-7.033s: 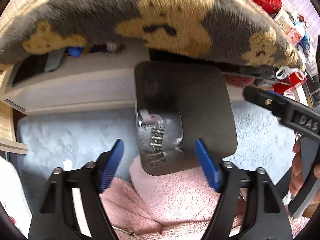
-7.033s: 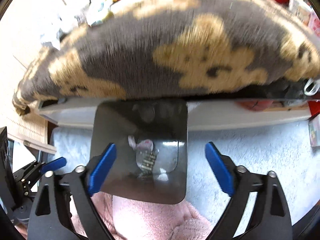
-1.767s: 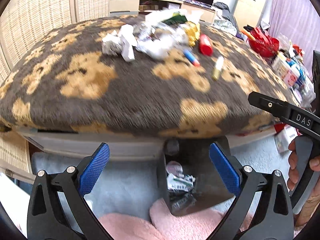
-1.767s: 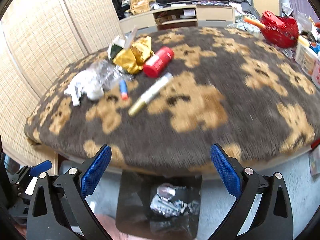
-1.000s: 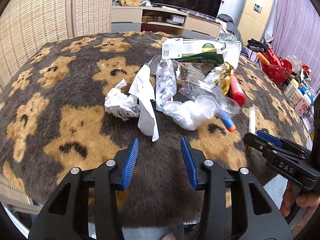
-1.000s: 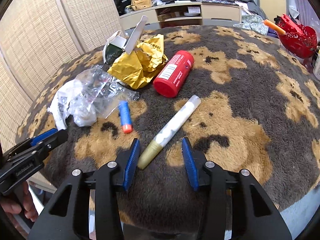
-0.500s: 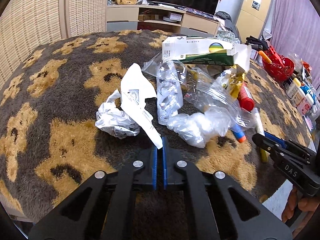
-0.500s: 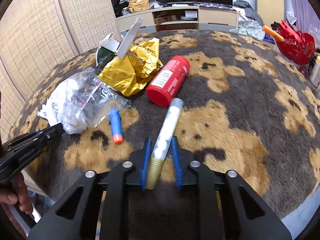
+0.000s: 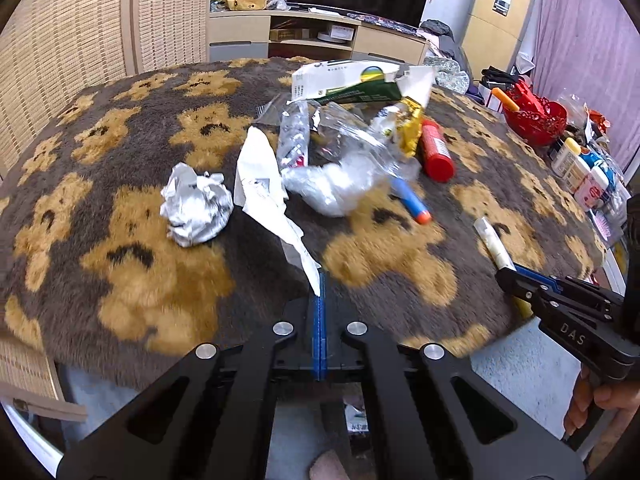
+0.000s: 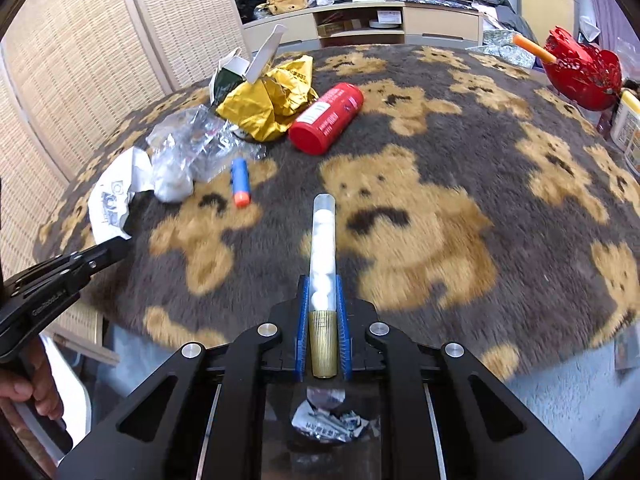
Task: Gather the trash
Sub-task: 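Carry the paper strip and white tube down to the black bin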
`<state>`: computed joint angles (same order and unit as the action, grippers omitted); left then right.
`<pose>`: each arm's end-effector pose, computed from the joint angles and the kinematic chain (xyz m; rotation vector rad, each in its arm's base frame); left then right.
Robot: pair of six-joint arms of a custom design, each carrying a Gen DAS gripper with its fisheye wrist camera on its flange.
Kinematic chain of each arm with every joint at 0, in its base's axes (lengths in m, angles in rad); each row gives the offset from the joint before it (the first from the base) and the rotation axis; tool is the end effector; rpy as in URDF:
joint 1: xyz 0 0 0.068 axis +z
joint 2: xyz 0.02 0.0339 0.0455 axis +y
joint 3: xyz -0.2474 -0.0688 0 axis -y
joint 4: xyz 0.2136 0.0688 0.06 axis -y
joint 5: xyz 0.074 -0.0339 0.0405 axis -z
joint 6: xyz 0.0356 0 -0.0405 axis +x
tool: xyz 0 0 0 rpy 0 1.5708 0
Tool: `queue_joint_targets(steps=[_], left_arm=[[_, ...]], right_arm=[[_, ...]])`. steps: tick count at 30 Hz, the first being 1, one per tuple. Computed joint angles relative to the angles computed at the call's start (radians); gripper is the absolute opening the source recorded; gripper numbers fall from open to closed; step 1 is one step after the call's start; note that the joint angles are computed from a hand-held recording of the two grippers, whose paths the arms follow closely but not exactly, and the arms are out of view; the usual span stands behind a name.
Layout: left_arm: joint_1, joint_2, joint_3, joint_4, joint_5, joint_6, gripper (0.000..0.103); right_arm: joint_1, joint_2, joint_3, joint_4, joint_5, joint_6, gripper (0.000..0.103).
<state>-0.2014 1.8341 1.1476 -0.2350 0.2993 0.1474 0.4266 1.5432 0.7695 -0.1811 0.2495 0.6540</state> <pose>0.3437 -0.0809 0.1774 0.5528 2.4143 -0.3953 0.2500 0.1040 0.1659 0.3807 2.4592 0.1395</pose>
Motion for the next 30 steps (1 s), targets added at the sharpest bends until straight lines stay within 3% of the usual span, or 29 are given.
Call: queue_joint_targets(steps=[18,24,30], left_arm=[[-0.153,-0.478,-0.494,0.005,-0.043,-0.057,0.0],[-0.238,-0.491,-0.591,0.042,-0.065,-0.09,0.0],[-0.3,-0.405,-0.643,0.123,-0.087,-0.127,0.0]], right_arm=[[0.215,-0.388,-0.281,-0.152,0.088,0.193,0.014],[0.285,-0.411,-0.334,-0.154,0.096,0.26,0.014],[0.295,-0.354,-0.406,-0.058,0.044,0.299,0.014]])
